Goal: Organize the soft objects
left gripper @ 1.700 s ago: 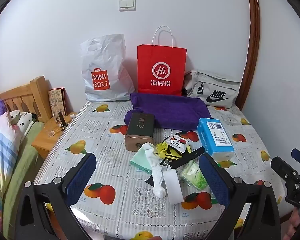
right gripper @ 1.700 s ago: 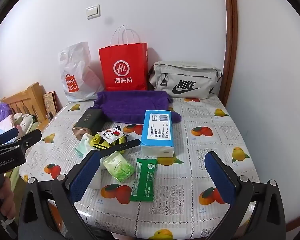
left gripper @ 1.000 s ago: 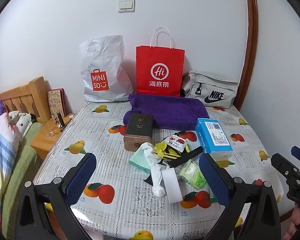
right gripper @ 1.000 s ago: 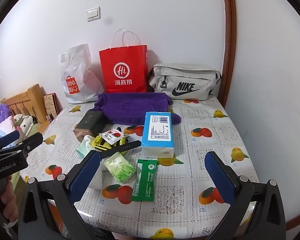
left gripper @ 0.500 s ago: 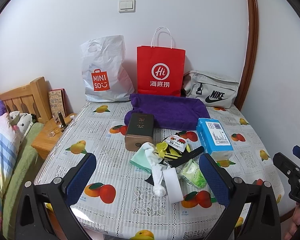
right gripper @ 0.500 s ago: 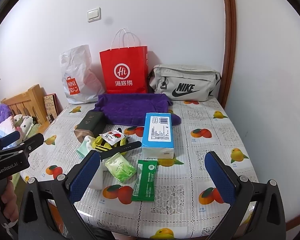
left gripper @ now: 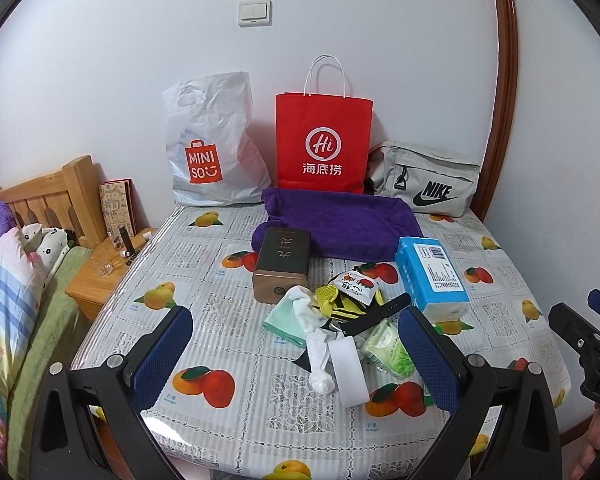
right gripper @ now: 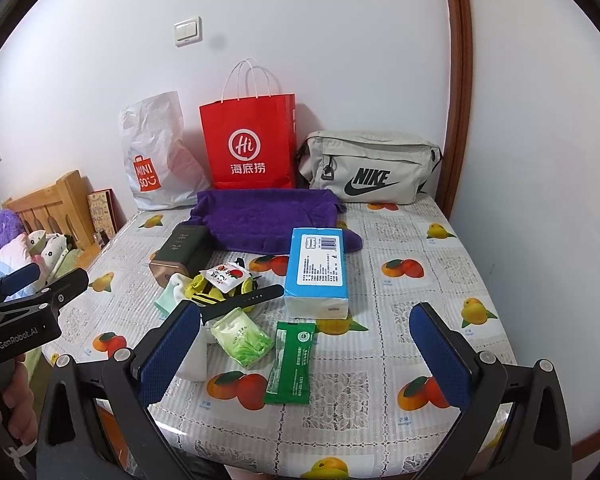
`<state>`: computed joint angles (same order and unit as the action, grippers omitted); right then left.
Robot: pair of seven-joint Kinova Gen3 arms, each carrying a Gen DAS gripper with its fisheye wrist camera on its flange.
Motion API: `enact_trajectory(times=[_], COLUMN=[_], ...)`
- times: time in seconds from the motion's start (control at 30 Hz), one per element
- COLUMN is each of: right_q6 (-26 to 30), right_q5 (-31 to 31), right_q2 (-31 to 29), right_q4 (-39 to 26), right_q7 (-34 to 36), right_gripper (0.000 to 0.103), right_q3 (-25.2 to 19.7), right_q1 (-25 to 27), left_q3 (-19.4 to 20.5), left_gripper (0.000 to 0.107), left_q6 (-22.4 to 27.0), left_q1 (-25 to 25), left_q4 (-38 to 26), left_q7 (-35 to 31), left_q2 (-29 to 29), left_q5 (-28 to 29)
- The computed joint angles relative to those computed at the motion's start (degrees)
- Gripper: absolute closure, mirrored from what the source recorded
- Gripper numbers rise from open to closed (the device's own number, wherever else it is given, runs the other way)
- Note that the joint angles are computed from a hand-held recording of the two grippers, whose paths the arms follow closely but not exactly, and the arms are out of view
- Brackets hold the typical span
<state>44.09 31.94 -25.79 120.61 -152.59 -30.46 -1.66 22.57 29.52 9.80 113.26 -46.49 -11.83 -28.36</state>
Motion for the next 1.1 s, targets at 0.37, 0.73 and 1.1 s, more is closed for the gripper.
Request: enact_trajectory(times=[0.37,0.73,1.1], right_q6=[0.22,0.46,0.47], right_q5=[0.36,0.61,0.79], right_q2=[0.13,0.33,0.40], right_q4=[-0.33,-0.50,-0.53], right_q7=[-0.25,-0.52,-0.75], right_gripper=[0.000,0.000,0.000], right_q3=[-0.84,-0.96,-0.84], right_q1=[0.07,-0.15,-0.38], left_q3=[0.17,0.26,-0.28], left_gripper=[0.004,0.004,0.004], left_q6=[-0.03,-0.04,0.30], left_q1=[-0.33,-0.30,0.07], left_q4=[0.07,0.13,-0.09], left_q7=[-0.21,-0.10,-0.73], left_q2=[-0.17,-0.17,-0.20], left_q5=[0.17,-0.09,0.24])
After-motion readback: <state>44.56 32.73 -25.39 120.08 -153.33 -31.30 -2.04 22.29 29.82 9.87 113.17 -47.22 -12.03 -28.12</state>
